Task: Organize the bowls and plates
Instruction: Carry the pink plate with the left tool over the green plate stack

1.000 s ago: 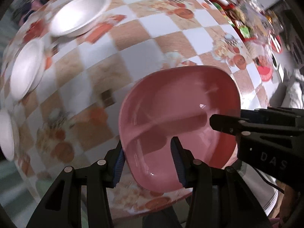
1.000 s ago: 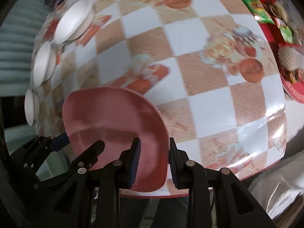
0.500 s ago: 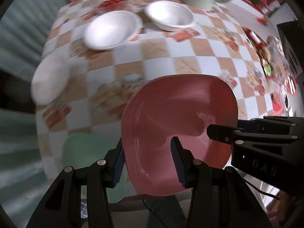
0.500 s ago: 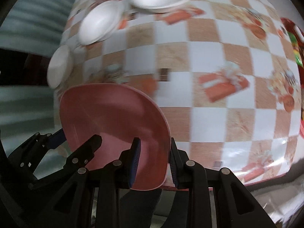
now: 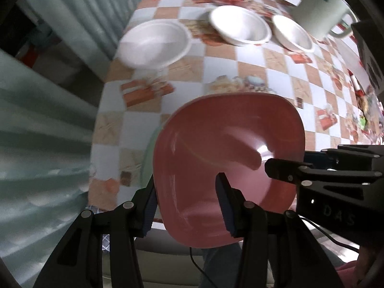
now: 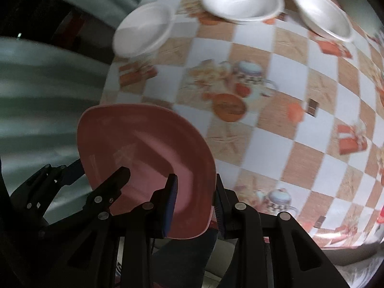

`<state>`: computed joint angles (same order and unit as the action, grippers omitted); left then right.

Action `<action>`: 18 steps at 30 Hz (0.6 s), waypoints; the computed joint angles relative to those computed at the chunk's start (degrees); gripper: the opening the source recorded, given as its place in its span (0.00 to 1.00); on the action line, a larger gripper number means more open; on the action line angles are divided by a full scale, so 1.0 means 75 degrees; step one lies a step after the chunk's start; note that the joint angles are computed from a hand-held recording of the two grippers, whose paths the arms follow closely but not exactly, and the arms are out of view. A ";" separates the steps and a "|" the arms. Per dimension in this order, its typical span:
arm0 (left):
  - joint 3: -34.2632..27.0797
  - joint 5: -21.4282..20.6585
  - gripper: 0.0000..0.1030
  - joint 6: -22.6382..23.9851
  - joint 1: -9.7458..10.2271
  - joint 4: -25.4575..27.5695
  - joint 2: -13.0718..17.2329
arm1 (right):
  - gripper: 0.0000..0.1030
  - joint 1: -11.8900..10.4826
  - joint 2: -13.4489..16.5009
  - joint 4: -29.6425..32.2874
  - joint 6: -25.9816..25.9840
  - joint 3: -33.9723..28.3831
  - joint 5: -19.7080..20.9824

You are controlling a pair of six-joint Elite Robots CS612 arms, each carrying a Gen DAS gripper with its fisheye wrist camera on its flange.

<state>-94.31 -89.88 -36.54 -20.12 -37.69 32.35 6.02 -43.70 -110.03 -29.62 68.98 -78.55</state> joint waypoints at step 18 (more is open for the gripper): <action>-0.0201 -0.0111 0.48 0.0174 0.0189 0.0196 0.0251 | 0.31 0.0297 0.0185 0.0201 0.0352 -0.0082 -0.0276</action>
<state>-95.82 -90.71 -35.23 -18.71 -36.22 34.23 8.25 -42.31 -108.52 -26.98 68.37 -80.62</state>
